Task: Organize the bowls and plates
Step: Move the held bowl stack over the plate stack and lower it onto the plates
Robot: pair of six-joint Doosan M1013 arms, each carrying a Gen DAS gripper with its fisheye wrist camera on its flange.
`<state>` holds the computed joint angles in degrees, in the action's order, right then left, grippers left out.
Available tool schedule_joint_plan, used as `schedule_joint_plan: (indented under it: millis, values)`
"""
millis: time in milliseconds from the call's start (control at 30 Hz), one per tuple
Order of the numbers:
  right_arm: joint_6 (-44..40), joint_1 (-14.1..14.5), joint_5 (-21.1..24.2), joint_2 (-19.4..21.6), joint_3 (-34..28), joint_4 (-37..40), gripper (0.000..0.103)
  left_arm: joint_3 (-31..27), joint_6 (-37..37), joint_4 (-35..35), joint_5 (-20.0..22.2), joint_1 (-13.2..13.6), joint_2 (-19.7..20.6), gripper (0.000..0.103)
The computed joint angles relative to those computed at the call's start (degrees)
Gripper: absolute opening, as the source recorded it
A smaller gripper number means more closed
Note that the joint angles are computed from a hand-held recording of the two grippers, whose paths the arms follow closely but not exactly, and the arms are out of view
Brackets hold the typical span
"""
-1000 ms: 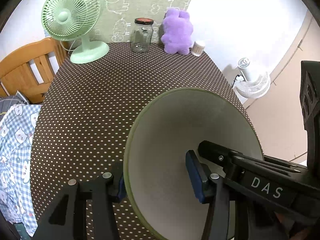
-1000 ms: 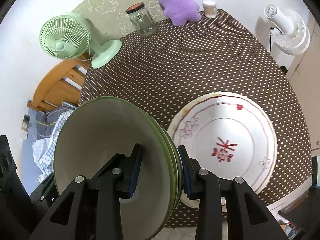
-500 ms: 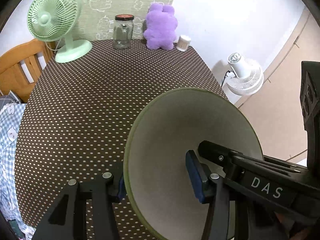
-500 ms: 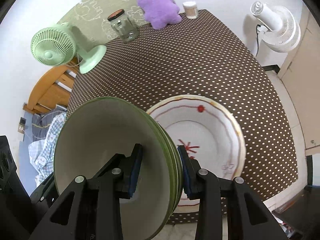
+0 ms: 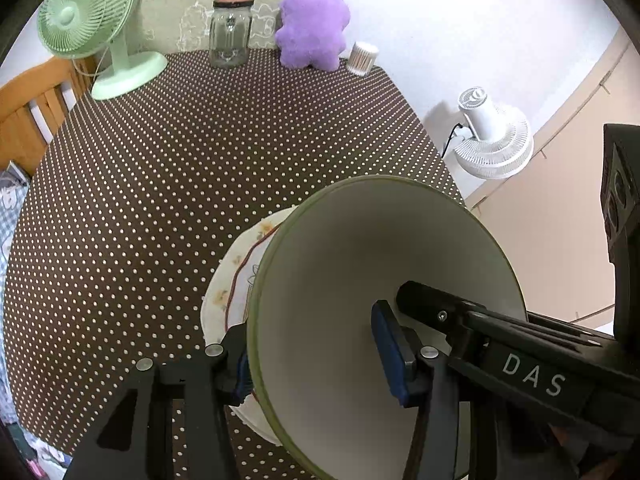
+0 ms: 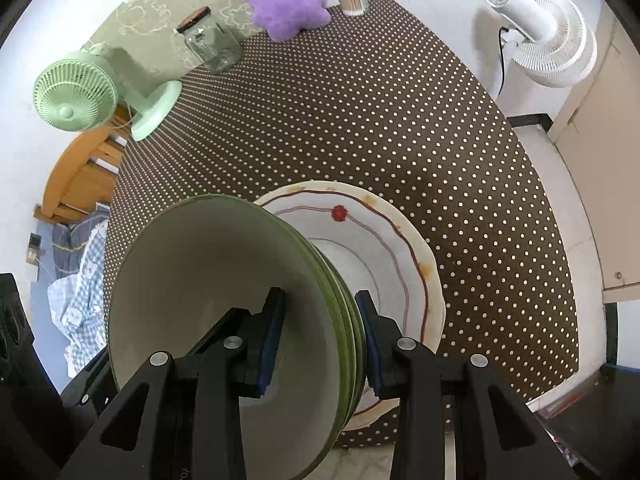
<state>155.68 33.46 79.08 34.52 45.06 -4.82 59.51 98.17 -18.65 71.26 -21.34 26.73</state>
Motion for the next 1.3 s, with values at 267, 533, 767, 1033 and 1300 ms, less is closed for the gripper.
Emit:
schedule_joint_plan:
  millis: [267,533,767,1033,1300]
  values:
    - [-2.39,-1.33,1.46,1.0,-0.24,2.48,0.039,-0.98,-2.11,-0.46,1.81,0.01,1.46,0.05]
    - [-3.2,-1.98,1.91,2.18,-1.56,2.76,0.039,-1.94,-2.83,-0.49,1.54,0.02,2.32,0.05]
    - [-3.45,-2.36,0.55,1.71,-0.51,3.17,0.04,-2.81,-3.14,0.54,1.45,-0.47,2.85,0.05]
    - [-5.41,-2.2,-1.07,0.56,1.46,2.71,0.04,-1.12,-4.03,3.34,0.06,-1.08,1.71,0.058]
    - [-4.88,-1.19,-2.01,-1.4,3.89,-0.99,0.064,1.23,-3.26,7.03,-3.65,-1.58,-0.62,0.087]
